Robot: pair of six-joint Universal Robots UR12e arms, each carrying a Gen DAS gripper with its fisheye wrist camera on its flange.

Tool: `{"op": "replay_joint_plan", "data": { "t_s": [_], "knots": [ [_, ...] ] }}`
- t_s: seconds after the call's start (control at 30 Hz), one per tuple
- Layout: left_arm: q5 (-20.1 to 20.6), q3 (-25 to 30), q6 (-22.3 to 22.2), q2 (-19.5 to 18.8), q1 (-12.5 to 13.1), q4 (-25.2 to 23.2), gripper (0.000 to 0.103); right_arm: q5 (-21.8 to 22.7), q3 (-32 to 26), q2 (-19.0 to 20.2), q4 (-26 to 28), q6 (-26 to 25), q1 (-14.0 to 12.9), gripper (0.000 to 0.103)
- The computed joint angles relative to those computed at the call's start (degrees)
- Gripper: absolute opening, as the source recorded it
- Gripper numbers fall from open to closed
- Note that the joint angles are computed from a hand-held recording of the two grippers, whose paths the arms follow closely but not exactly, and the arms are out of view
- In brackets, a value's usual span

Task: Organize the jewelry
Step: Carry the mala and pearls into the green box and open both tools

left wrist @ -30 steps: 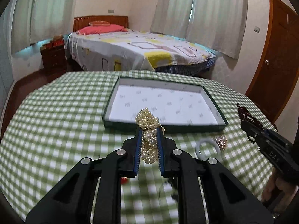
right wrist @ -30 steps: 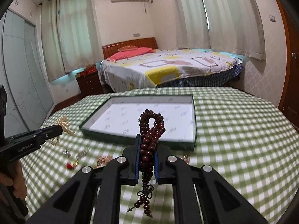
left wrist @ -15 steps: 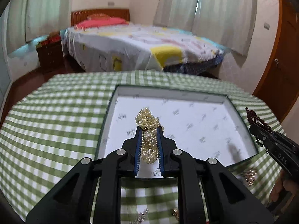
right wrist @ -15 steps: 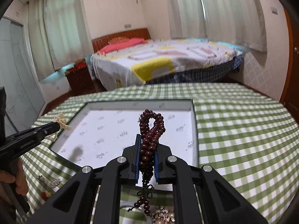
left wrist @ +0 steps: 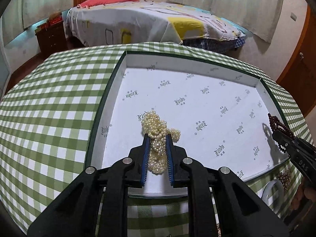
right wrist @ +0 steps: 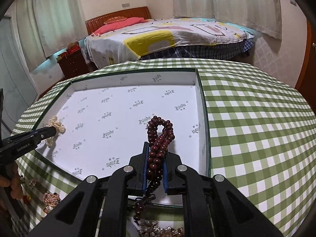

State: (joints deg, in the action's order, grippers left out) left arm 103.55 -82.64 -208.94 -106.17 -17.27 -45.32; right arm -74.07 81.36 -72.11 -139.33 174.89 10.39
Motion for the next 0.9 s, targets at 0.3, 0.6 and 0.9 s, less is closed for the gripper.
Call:
{"op": "replay_joint_plan", "data": {
  "t_s": [0.3,0.6,0.9],
  "knots": [
    [0.9,0.4,0.7,-0.5,-0.4,0.3,0.038,1.4,0.6,-0.3,-0.7,0.8,-0.5,0.033],
    [0.6,-0.3,-0.7,-0.1,-0.7,2.9,0.059,2.2,1.6,-1.2,-3.2,1.2,-1.1,0.04],
    [3.1,-2.5,-2.2,2.6,-1.7,5.5,0.059,2.8,4.1,-3.8,-5.8,0.3,-1.0,0.04]
  ]
}}
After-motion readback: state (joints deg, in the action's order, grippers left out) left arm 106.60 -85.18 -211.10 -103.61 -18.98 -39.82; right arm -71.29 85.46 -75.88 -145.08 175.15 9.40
